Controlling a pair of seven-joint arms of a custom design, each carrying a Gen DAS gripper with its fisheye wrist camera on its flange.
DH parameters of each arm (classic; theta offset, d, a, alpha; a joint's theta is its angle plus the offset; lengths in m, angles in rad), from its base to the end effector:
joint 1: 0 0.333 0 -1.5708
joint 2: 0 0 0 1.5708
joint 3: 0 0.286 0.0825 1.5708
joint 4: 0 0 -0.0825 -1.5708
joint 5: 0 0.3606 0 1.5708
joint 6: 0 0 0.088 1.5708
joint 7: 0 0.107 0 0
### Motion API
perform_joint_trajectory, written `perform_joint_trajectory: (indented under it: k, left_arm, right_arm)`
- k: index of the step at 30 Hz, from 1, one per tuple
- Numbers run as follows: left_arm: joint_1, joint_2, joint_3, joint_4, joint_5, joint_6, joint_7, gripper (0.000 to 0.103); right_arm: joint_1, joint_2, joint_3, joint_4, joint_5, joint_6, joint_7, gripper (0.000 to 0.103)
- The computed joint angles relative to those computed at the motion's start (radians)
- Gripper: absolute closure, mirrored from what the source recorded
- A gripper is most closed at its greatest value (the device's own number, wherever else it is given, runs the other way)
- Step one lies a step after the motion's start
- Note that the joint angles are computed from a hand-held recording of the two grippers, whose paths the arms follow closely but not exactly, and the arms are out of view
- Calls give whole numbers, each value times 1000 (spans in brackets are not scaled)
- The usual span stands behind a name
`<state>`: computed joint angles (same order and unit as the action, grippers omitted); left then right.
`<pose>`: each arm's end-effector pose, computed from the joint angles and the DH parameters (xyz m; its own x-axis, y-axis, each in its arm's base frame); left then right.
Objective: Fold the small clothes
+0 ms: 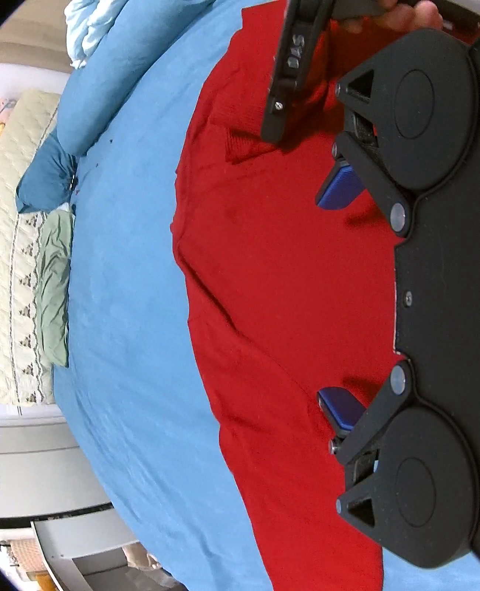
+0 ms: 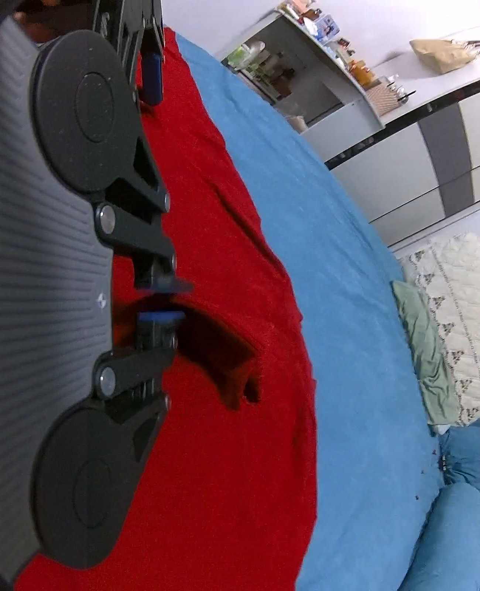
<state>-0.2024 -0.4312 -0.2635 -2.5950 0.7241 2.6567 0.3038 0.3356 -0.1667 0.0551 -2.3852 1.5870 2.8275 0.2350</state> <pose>0.3726 -0.2088 0.4275 0.2154 -0.9764 0.0176 -0.7326 -0.1735 -0.6581 0.4571 0.1338 0.3988 0.4347 -0.8209 -0.3705 -0.6815 -0.0309 -0.7312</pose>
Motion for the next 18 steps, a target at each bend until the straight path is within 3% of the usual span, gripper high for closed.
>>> perform_joint_trajectory:
  k: [1, 2, 4, 8, 11, 14, 16, 18]
  left_arm:
    - [-4, 0, -2, -1, 0, 12, 0, 0]
    - [-7, 4, -5, 1, 5, 31, -3, 0]
    - [6, 28, -12, 17, 36, 84, -10, 0]
    - [25, 141, -50, 121, 124, 137, -23, 0]
    - [26, 255, -71, 227, 234, 143, -51, 0]
    - [-9, 381, -51, 338, 260, 127, -4, 23]
    - [-36, 461, -26, 403, 145, 97, 113, 59]
    - [-47, 490, 1, 415, 101, 132, 127, 67]
  right_arm:
    - [-2, -15, -1, -3, 3, 13, -4, 29]
    - [-7, -43, -11, -23, 53, 20, -68, 16]
    - [-33, -118, -38, -66, 98, 15, -157, 11]
    - [-96, -193, -78, -115, -87, 36, -35, 10]
    - [-129, -229, -106, -157, -169, 79, -16, 9]
    - [-160, -256, -135, -199, -266, 70, 48, 9]
    - [-188, -263, -176, -220, -328, 18, 97, 9]
    - [-207, -271, -205, -227, -347, -18, 121, 9]
